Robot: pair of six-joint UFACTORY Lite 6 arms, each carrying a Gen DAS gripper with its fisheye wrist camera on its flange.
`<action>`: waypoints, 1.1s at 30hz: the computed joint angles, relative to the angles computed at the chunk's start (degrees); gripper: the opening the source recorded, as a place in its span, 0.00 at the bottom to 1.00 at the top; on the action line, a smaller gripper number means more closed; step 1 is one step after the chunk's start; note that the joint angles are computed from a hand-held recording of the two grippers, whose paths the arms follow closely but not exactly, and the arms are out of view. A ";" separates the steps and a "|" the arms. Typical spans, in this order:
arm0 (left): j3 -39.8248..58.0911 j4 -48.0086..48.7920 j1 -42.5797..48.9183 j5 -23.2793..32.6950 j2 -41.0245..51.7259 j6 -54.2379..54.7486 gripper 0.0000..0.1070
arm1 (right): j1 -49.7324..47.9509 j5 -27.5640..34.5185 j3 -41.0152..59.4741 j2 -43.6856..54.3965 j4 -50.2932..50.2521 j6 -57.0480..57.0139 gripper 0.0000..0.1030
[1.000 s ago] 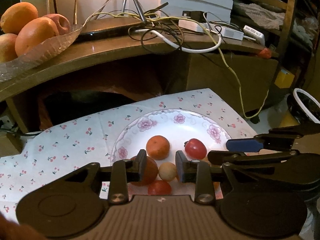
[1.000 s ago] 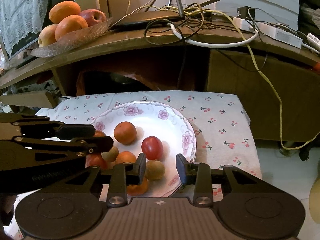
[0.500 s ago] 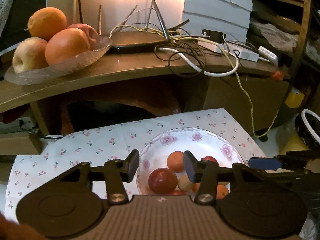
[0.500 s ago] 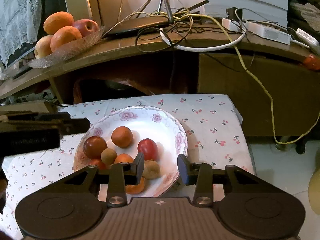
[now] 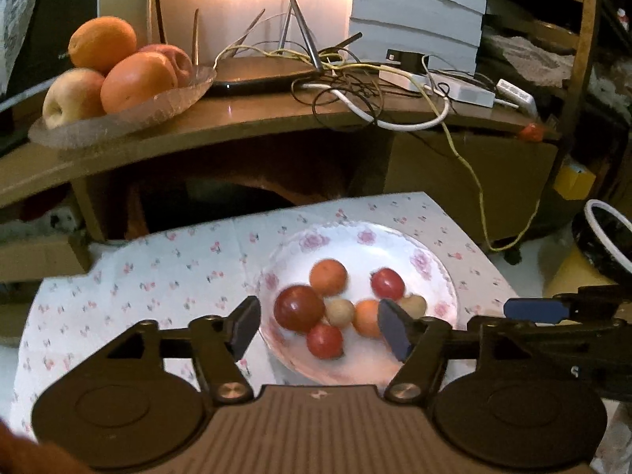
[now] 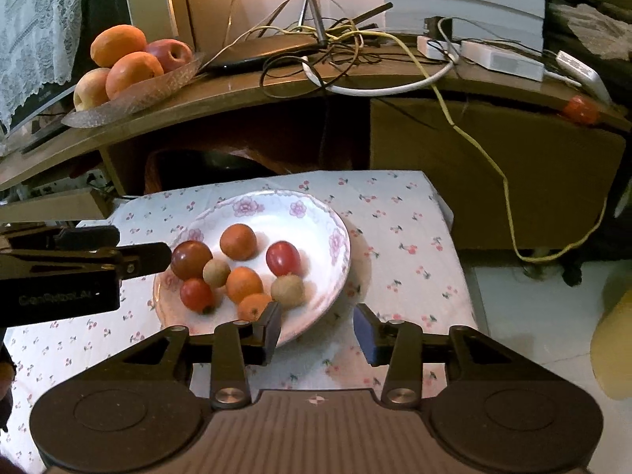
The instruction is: Organize fruits
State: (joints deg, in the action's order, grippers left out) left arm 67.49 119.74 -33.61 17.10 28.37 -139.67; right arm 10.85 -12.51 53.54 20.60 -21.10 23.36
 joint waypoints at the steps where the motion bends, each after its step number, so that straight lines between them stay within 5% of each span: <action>1: -0.84 -2.45 -0.71 0.62 -0.51 1.76 0.75 | -0.04 -0.10 -1.11 -1.08 0.13 0.11 0.43; 5: -4.61 -11.78 -4.71 5.95 -2.86 9.12 0.90 | 0.24 -0.97 -6.62 -6.70 1.50 0.28 0.44; 10: -10.82 -15.48 -8.79 11.03 -7.16 9.65 0.96 | 0.98 -0.94 -14.23 -14.20 3.23 -0.03 0.45; 20: -22.24 -20.10 -15.21 14.84 -15.62 4.32 0.96 | 5.21 1.16 -27.62 -27.94 10.89 -3.18 0.46; 29: -27.81 -26.33 -21.51 16.56 -19.03 4.29 0.96 | 12.36 3.15 -36.67 -38.84 38.44 -25.11 0.47; 33: -29.45 -29.19 -24.49 18.57 -19.73 4.97 0.96 | 13.31 4.12 -38.84 -42.16 43.20 -27.79 0.47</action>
State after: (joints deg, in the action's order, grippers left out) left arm 38.05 90.55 -58.10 35.67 8.64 -134.70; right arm 24.17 -8.39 14.70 -21.56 22.09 -4.44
